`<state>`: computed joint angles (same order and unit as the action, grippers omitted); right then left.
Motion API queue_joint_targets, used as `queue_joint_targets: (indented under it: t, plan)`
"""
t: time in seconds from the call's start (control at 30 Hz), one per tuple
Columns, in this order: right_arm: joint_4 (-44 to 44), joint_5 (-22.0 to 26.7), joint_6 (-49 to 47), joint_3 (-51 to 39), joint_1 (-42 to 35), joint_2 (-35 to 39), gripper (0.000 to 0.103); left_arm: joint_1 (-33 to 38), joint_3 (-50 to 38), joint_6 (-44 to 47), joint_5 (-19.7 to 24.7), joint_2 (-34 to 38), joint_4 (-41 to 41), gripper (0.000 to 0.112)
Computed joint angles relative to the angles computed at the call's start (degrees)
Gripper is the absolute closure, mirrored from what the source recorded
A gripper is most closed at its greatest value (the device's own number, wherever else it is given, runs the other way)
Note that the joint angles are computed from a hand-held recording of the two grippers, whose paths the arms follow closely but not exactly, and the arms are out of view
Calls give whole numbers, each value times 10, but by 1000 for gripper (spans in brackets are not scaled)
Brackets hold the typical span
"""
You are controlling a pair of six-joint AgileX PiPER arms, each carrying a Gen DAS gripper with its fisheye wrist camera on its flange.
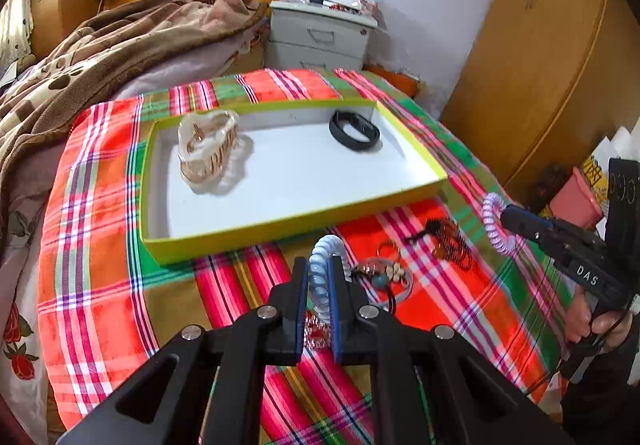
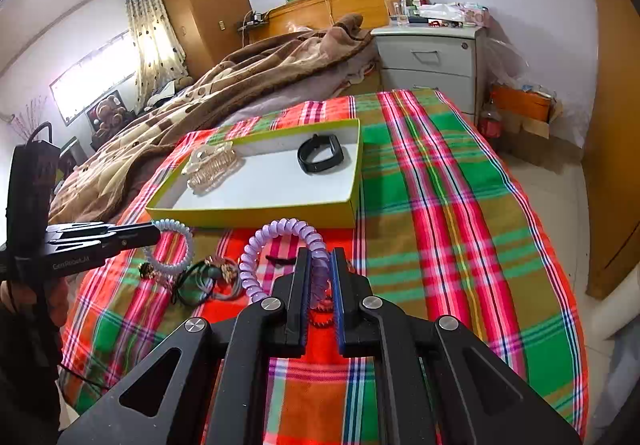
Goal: Organize jewelry
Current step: 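Carry both coil hair ties with both grippers into the yellow box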
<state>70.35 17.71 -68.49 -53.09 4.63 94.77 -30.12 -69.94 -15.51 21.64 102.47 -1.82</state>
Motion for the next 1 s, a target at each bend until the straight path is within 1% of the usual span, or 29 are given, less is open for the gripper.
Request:
queue_joint_targets:
  t: [0.2, 0.27, 0.33, 0.47, 0.53, 0.57, 0.63, 0.67, 0.73, 0.83, 0.93, 1.0]
  plan:
    - [-61, -10, 71, -41, 21, 15, 93, 18, -30, 45, 5, 4, -46, 102]
    - [-100, -15, 112, -60, 30, 26, 93, 24, -44, 51, 7, 9, -50, 102]
    - [-129, -15, 144, -76, 36, 38, 93, 36, -66, 86, 17, 20, -87, 102]
    - [-203, -7, 223, -124, 49, 67, 93, 47, -114, 72, 33, 46, -68, 102]
    - [-256, -3, 278, -155, 57, 88, 93, 59, -148, 113, 51, 68, -111, 102]
    - [-274, 2, 296, -170, 60, 99, 93, 61, -168, 111, 62, 81, -109, 102]
    - [-316, 11, 340, -200, 65, 121, 93, 58, -200, 90, 76, 101, -75, 102]
    - [-337, 16, 363, -218, 68, 135, 93, 60, -214, 97, 81, 111, -78, 102]
    - [-368, 25, 398, -245, 70, 155, 93, 71, -250, 126, 100, 135, -114, 102]
    - [-441, 36, 472, -291, 78, 191, 93, 73, -308, 109, 123, 171, -92, 102]
    - [-461, 52, 492, -324, 77, 217, 93, 77, -367, 111, 149, 209, -92, 102]
    - [-472, 62, 504, -341, 77, 230, 93, 80, -409, 109, 175, 238, -93, 102]
